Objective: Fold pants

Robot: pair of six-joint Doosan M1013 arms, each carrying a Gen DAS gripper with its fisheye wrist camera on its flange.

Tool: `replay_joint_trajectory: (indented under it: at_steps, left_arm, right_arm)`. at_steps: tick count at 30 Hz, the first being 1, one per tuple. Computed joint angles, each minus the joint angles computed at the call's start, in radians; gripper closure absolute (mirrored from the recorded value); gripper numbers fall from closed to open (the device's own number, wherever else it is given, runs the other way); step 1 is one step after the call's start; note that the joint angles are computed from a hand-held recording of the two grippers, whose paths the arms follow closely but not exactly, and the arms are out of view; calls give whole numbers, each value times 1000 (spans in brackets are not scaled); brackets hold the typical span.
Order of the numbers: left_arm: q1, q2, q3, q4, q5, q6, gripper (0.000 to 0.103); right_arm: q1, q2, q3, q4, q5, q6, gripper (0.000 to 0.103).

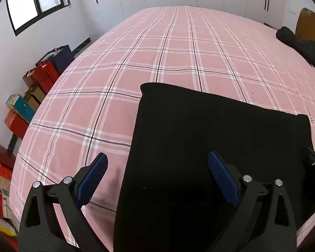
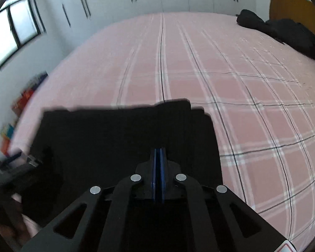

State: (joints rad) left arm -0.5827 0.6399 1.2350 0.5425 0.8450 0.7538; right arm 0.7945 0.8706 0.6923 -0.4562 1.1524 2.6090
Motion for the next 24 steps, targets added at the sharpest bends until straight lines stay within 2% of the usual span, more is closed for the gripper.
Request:
replay_joint_trajectory:
  at_steps: [2,4,6,7,8,10,11,14,19,21,23,24]
  left_arm:
    - [-5,1,1,23,4,-7,9]
    - [-8,1,4,38,5,-12,9]
    - [-8,-7,14,36,-8,-12,9]
    - [-7,-11,21,34,-16,-12,9]
    - [-7,-20,31,26,-23,-2,9]
    - [-6,-38,55,11,-36,17,9]
    - [-7,-52,74,8,-48,12,9]
    - [-12,-81,113,11,-64,-14,8]
    - [-34,-100,146,44,-58,-26,5]
    - [-38,-101,151,40,-52,-24,5]
    - [-40,-99,150,34,-43,-18,5]
    - [-41,-98,150,41,-40,-22,5]
  right_arm:
    - [6,-3,-7,-20,8,3,98]
    - [7,-41,51,-24,-68,61,96]
    - [9,-64,86,-24,-89,83,96]
    - [10,-75,100,-11,-86,82,91]
    - [6,-69,96,15,-84,77,78]
    - [1,-101,144,81,-90,87,56]
    - [-1,-115,172,97,-102,90,54]
    - [-7,-128,199,183,-91,37,54]
    - [2,-124,201,188,-99,17,54]
    - [3,-111,191,180,-105,19,61]
    - [6,-106,182,159,-99,39,80]
    - [7,-115,194,149,-110,46,82]
